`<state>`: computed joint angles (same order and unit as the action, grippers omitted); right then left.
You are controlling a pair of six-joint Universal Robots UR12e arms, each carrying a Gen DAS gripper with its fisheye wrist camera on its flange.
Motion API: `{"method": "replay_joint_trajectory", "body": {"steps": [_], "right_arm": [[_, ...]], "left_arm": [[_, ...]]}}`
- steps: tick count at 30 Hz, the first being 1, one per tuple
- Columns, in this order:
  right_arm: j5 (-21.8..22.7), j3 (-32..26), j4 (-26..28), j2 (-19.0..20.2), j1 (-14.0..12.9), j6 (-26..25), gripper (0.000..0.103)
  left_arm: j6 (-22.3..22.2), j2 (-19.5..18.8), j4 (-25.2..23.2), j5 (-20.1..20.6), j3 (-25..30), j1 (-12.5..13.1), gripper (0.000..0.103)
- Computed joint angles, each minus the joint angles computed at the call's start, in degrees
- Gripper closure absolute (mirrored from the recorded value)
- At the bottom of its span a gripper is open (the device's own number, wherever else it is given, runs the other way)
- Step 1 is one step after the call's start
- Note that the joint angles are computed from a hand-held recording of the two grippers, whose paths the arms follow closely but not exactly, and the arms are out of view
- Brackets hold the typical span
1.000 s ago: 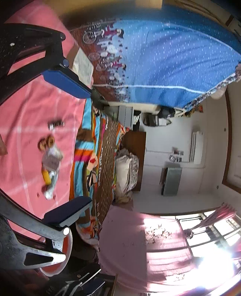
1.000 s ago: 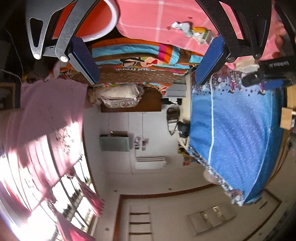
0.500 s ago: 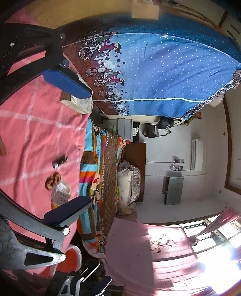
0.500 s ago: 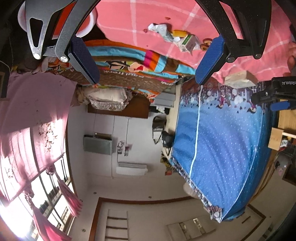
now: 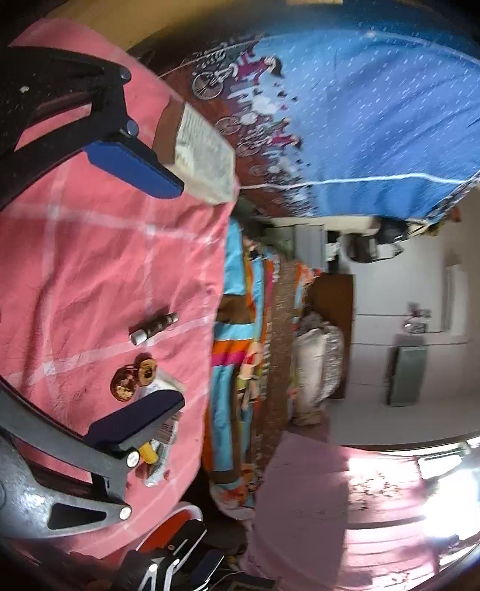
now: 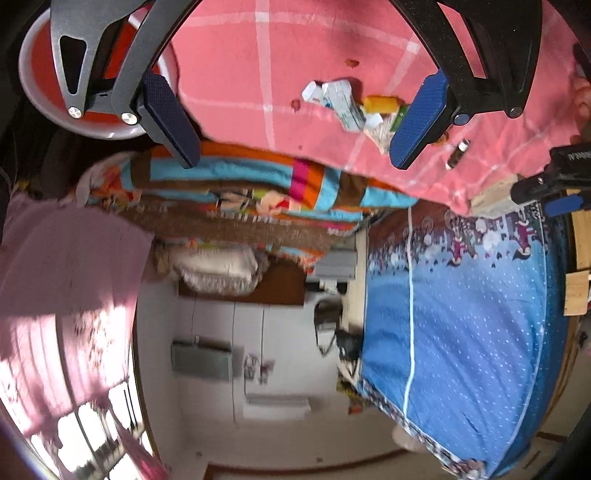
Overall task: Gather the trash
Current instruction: 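Grasp the white toothpaste tube with the right tool while the left tool grasps the brown marker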
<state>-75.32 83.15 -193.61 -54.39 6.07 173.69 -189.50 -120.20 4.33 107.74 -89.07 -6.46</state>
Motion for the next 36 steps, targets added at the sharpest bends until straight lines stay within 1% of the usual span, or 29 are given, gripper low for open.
{"method": "replay_joint_trajectory", "body": {"steps": [1,2,4,5,6,7,8,9,10,11,12,14,16,18,20,22,23,25,29,31,36], "right_arm": [[0.9,-0.6,3.1,0.0,-0.2,0.3,0.002],[1.6,-1.0,4.9,0.0,-0.3,0.5,0.006],[3.5,-2.0,9.6,0.0,-0.7,0.7,0.025],[4.2,-2.4,11.7,0.0,-0.8,0.6,0.027],[5.1,-2.9,13.9,0.0,-0.9,0.5,0.032],[6.0,-3.1,15.4,0.1,-1.0,0.3,0.042],[7.2,-3.5,17.7,0.1,-1.2,-0.1,0.047],[7.7,-3.9,19.9,0.1,-1.1,-0.7,0.052],[8.2,-4.1,21.1,0.1,-1.1,-1.2,0.053],[8.8,-4.3,22.7,0.1,-1.1,-2.0,0.055],[9.2,-4.4,23.6,0.1,-1.1,-2.6,0.058],[9.1,-4.5,25.0,0.0,-0.9,-3.9,0.064],[8.9,-4.8,26.7,0.0,-0.7,-5.0,0.068],[9.0,-5.5,28.7,0.3,-0.6,-5.7,0.069],[9.3,-6.0,30.8,0.4,-0.5,-6.4,0.07],[9.5,-6.5,32.5,0.5,-0.5,-6.9,0.072],[9.3,-6.6,32.9,0.6,-0.4,-7.0,0.073],[9.2,-6.6,33.1,0.5,-0.5,-6.9,0.08],[9.1,-6.6,33.3,0.5,-0.5,-7.0,0.082],[9.1,-5.9,31.4,0.2,-0.5,-6.9,0.082],[9.9,-3.9,24.6,-0.2,-0.9,-5.9,0.082]], "left_arm": [[-0.1,-0.2,-1.6,-1.0,0.5,0.2,0.003],[-0.5,-0.4,-4.2,-1.9,1.4,0.3,0.006],[-1.5,-0.6,-7.1,-4.1,2.1,0.8,0.019],[-2.7,-0.7,-9.5,-6.8,2.6,1.3,0.022],[-3.6,-0.8,-11.3,-8.4,3.1,1.6,0.027],[-4.3,-0.8,-12.4,-9.3,3.3,1.8,0.033],[-5.5,-0.9,-14.0,-11.2,3.7,2.2,0.037],[-6.0,-0.9,-14.8,-12.3,3.9,2.4,0.045],[-6.4,-1.0,-15.5,-13.3,4.0,2.6,0.049],[-6.8,-1.1,-16.2,-14.4,4.2,2.7,0.051],[-6.8,-1.2,-17.2,-15.5,4.6,2.9,0.052],[-6.3,-1.5,-19.0,-17.2,5.2,3.0,0.057],[-5.7,-1.8,-20.8,-17.9,5.9,3.0,0.062],[-5.8,-2.0,-22.7,-17.0,6.6,2.7,0.066],[-6.2,-2.0,-22.8,-16.9,6.6,2.8,0.072],[-6.8,-1.9,-22.6,-17.3,6.3,3.0,0.085],[-7.2,-1.8,-22.5,-17.5,6.2,3.1,0.086],[-7.6,-1.7,-22.1,-18.0,6.0,3.2,0.086],[-6.9,-1.5,-21.2,-17.3,5.7,3.0,0.086],[-6.3,-1.3,-19.5,-16.4,5.1,2.7,0.086],[-3.0,-0.4,-12.1,-13.6,2.8,1.6,0.086]]}}
